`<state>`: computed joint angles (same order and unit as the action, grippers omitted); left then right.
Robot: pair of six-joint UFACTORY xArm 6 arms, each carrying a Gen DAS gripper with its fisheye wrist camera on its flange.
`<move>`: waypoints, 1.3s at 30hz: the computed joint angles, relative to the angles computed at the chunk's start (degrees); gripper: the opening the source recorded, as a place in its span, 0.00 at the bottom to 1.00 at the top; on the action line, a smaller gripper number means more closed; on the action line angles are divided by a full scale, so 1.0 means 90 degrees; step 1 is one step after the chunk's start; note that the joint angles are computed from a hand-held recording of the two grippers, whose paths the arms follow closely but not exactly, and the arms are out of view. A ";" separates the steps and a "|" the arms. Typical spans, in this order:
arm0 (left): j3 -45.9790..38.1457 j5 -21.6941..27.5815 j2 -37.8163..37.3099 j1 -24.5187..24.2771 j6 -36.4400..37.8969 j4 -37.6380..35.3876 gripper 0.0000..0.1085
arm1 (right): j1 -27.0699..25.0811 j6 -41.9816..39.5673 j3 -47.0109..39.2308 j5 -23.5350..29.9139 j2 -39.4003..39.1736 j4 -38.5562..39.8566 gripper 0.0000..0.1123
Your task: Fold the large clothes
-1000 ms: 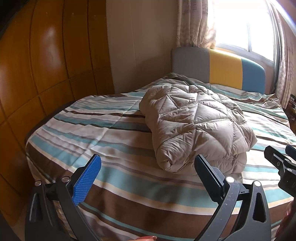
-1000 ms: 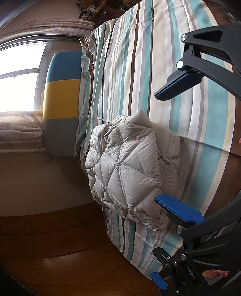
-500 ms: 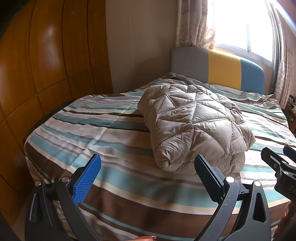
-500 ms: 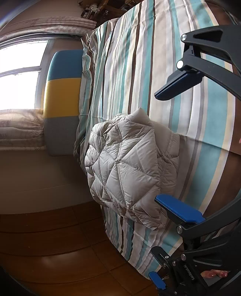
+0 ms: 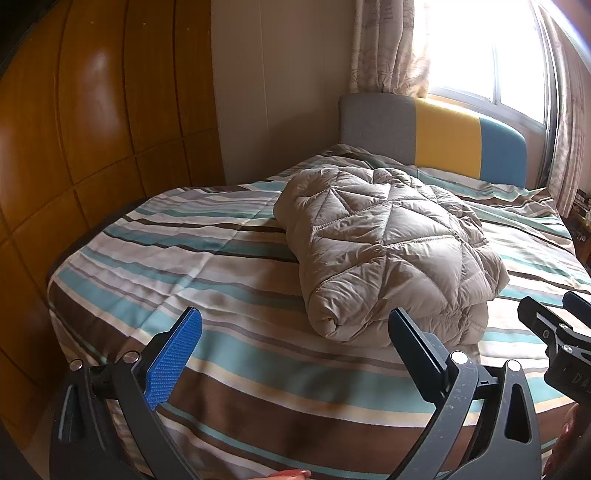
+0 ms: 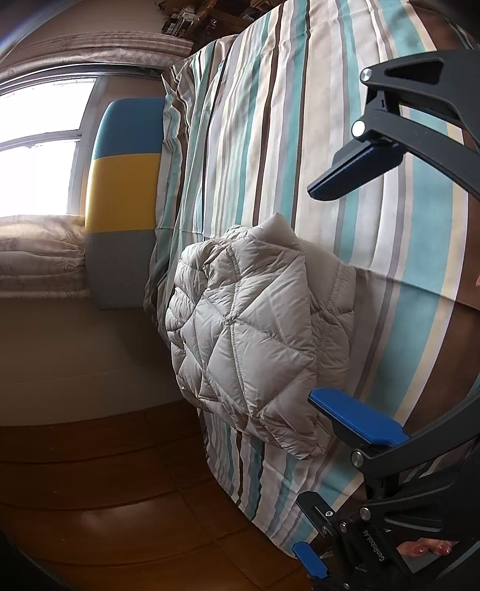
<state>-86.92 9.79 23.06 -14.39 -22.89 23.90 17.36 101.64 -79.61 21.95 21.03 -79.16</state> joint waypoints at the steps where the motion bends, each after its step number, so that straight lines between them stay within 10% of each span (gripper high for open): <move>1: 0.0001 0.0001 0.0000 -0.0002 0.0016 -0.0003 0.92 | 0.0003 0.0047 0.0004 0.0008 -0.0005 -0.0038 0.90; 39: 0.0026 0.0129 0.0052 -0.0090 0.0627 -0.0798 0.92 | -0.0021 -0.0066 -0.0073 -0.0124 0.0132 0.0186 0.90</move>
